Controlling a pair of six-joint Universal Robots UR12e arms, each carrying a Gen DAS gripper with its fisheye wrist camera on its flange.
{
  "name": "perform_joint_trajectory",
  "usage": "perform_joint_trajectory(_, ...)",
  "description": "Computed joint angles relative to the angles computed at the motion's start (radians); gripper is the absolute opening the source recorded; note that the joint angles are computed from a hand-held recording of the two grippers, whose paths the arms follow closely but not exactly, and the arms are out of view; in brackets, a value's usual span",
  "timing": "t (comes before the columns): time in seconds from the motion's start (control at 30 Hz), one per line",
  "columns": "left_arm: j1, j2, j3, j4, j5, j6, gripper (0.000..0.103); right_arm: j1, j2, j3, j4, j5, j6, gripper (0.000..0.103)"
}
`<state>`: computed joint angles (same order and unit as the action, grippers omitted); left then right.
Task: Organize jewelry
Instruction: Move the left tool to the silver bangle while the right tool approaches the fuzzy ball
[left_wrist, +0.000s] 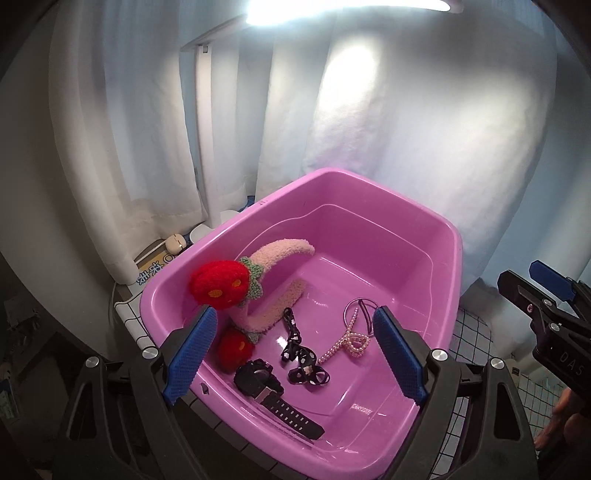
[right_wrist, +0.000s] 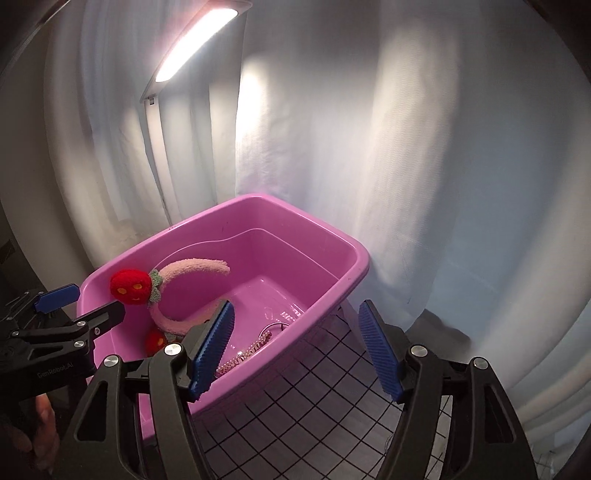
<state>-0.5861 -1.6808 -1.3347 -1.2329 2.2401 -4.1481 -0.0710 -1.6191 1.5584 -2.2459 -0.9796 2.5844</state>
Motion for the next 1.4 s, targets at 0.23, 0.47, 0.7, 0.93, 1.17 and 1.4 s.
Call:
perform_joint_trajectory(0.23,-0.045,-0.047,0.035,0.119,-0.012,0.096,0.089,-0.145,-0.080,0.103,0.006,0.022,0.041,0.070)
perform_joint_trajectory(0.47,-0.087,-0.120,0.092,0.224,-0.087,0.223,0.094,-0.298,-0.131,0.180,0.062,-0.050,0.085,0.070)
perform_joint_trajectory(0.7,-0.113,-0.206,0.157,0.214,-0.208,0.319,0.094,-0.406,-0.149,0.234,0.102,-0.113,0.129,0.070)
perform_joint_trajectory(0.93,-0.123,-0.278,0.201,0.172,-0.279,0.371,0.094,-0.442,-0.147,0.270,0.120,-0.116,0.128,0.070)
perform_joint_trajectory(1.17,-0.110,-0.328,0.217,0.145,-0.337,0.378,0.094,-0.409,-0.095,0.269,0.110,-0.120,0.132,0.070)
perform_joint_trajectory(1.4,-0.088,-0.377,0.237,0.137,-0.374,0.379,0.094,-0.363,-0.013,0.245,0.091,-0.120,0.131,0.070)
